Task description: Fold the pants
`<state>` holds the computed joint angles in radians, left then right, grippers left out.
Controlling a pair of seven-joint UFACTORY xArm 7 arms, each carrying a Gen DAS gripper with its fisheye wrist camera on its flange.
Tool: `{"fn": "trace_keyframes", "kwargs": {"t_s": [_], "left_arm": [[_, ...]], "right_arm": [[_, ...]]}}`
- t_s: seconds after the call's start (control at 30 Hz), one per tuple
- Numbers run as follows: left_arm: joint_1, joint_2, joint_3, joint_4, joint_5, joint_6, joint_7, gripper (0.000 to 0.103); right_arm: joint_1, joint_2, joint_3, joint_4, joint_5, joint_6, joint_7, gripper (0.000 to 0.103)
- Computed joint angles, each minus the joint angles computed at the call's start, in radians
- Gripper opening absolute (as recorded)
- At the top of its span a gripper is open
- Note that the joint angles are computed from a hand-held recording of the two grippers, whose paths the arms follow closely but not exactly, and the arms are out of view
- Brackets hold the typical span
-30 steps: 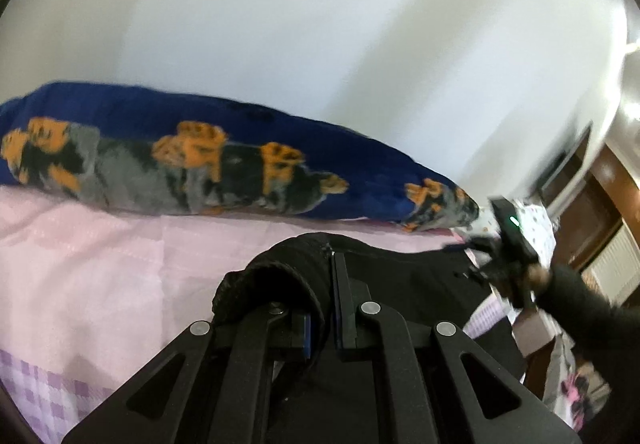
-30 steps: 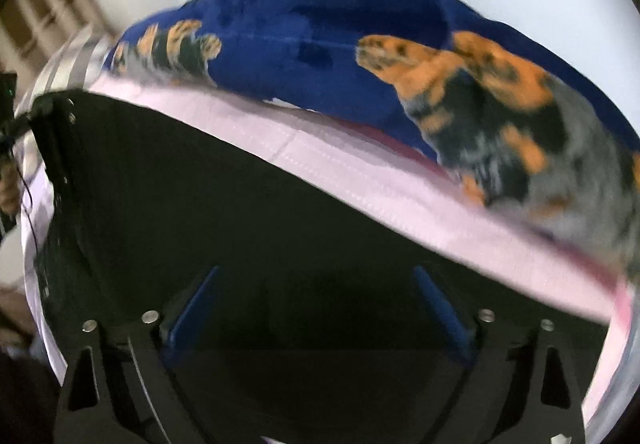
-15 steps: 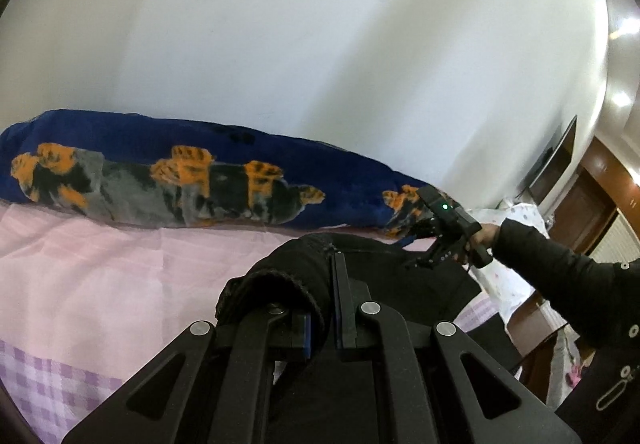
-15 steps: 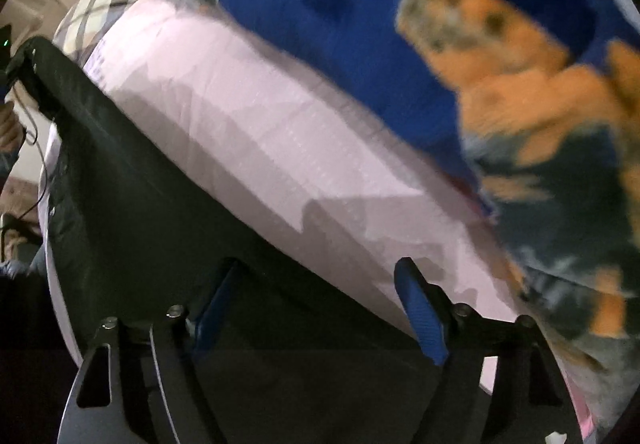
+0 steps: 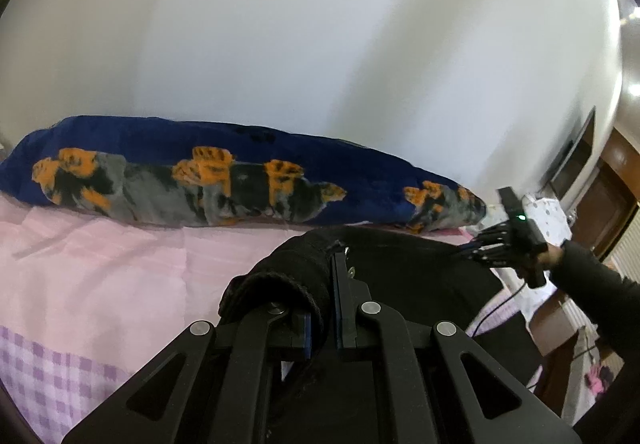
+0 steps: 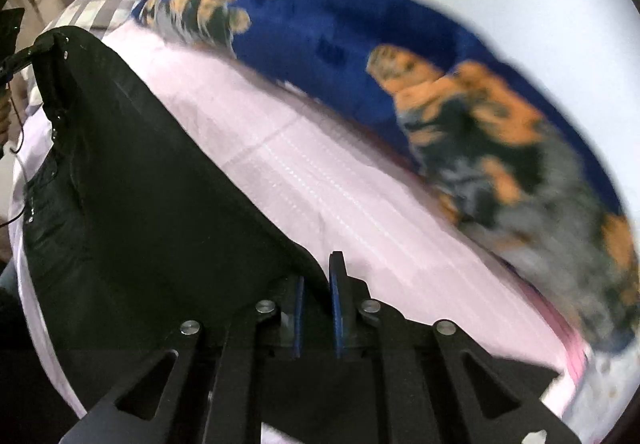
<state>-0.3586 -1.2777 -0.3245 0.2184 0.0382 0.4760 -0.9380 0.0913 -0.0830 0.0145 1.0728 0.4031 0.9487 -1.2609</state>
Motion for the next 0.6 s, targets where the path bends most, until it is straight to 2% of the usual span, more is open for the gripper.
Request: {"fn": "trace_keyframes", "kwargs": {"t_s": [0.03,0.1,0.3,0.33,0.43,0.6], "left_arm": [[-0.022,-0.012,-0.005,0.020,-0.015,0.052,-0.013,0.008],[-0.057,-0.044,-0.030,0.037,-0.027,0.101,-0.030,0.008],[-0.183,-0.110,-0.146,0.110,-0.086,0.284,-0.118,0.010],[-0.208,-0.112,-0.168,0.123,-0.100,0.320,-0.138,0.010],[-0.278,-0.128,-0.236,0.137,-0.145,0.404,-0.214,0.011],[-0.399,-0.092,-0.330,0.143,-0.220,0.478,-0.343,0.014]], "right_arm": [[-0.006,-0.081,-0.007,-0.072,0.019,-0.031,-0.005,0.009],[-0.010,-0.194,-0.033,-0.167,0.031,-0.049,-0.002,0.009],[-0.074,-0.470,-0.170,-0.371,-0.017,0.008,-0.017,0.009],[-0.092,-0.491,-0.205,-0.377,-0.035,0.042,-0.030,0.009],[-0.141,-0.566,-0.245,-0.439,-0.072,0.104,-0.011,0.008],[-0.203,-0.641,-0.273,-0.550,-0.125,0.120,0.006,0.008]]}}
